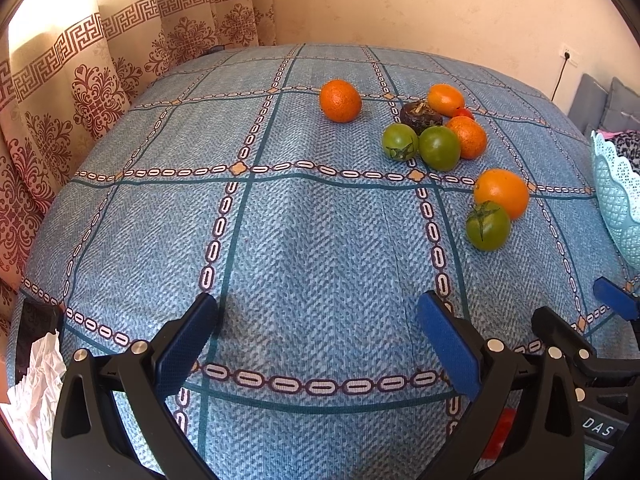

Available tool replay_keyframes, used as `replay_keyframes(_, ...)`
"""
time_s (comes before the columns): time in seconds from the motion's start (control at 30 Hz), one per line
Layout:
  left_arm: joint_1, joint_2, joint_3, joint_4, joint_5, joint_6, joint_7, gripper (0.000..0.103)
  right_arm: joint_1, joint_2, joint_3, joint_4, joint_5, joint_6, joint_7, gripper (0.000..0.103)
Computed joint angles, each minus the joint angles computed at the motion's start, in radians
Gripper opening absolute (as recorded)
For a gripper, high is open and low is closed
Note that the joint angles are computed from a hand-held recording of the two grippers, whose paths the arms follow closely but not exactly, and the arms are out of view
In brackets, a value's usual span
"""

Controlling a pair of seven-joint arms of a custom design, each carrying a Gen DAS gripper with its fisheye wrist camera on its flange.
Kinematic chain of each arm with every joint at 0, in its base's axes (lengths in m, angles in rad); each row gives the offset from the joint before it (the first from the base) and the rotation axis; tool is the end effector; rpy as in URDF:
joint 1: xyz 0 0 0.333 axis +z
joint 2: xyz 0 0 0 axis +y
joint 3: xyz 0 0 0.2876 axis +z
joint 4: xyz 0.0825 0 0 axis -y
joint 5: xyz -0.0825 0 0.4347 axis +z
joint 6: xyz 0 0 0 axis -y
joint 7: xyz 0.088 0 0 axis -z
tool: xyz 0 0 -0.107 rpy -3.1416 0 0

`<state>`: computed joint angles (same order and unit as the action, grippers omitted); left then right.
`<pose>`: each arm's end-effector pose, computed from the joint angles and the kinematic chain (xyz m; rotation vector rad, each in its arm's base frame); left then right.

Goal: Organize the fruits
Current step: 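Grasp the red tomato with the left tool while the right tool grasps a green tomato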

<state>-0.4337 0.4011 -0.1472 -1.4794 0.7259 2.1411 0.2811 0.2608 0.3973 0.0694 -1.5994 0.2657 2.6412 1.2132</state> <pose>0.6443 -0.3714 0.4422 -2.1294 1.3985 -0.4534 0.7152 0.2309 0.4287 -2.1459 1.2989 -0.3953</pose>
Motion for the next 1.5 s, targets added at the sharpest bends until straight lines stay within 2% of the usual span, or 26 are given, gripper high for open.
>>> replay_keyframes(0.07,0.006,-0.033,-0.002,-0.044,0.004,0.040,-0.008,0.098,-0.024,-0.013,0.022,-0.014,0.042,-0.006,-0.054,0.101)
replay_keyframes(0.2,-0.006,-0.074,-0.013,-0.082,0.042,0.021,0.008,0.098,-0.046,-0.024,0.040,-0.022,0.108,-0.022,-0.119,0.101)
replay_keyframes(0.4,-0.005,-0.149,-0.048,-0.157,0.069,0.078,0.025,0.097,-0.061,-0.040,0.053,-0.032,0.194,-0.032,-0.209,0.101)
replay_keyframes(0.63,0.028,-0.168,-0.087,-0.201,-0.085,0.223,0.125,0.075,-0.066,-0.055,0.024,-0.048,0.206,-0.022,-0.181,0.101)
replay_keyframes(0.73,0.024,-0.132,-0.091,-0.170,-0.131,0.228,0.173,0.063,-0.078,-0.054,0.023,-0.042,0.220,-0.044,-0.181,0.097)
replay_keyframes(0.93,0.011,-0.087,-0.084,-0.134,-0.184,0.269,0.231,0.054,-0.088,-0.060,0.022,-0.044,0.234,-0.051,-0.174,0.093)
replay_keyframes(1.07,0.001,-0.053,-0.079,-0.103,-0.203,0.294,0.262,0.038,-0.087,-0.071,0.026,-0.056,0.244,-0.037,-0.195,0.093)
replay_keyframes(1.13,-0.007,-0.042,-0.072,-0.092,-0.200,0.298,0.266,0.029,-0.084,-0.073,0.025,-0.059,0.243,-0.039,-0.193,0.087)
replay_keyframes(1.3,-0.017,-0.033,-0.055,-0.087,-0.189,0.334,0.252,0.027,-0.085,-0.055,0.029,-0.028,0.257,-0.076,-0.182,0.076)
replay_keyframes(1.5,-0.013,-0.132,-0.027,-0.190,-0.099,0.359,0.123,0.027,-0.089,-0.015,0.043,0.048,0.286,-0.155,-0.186,0.070)
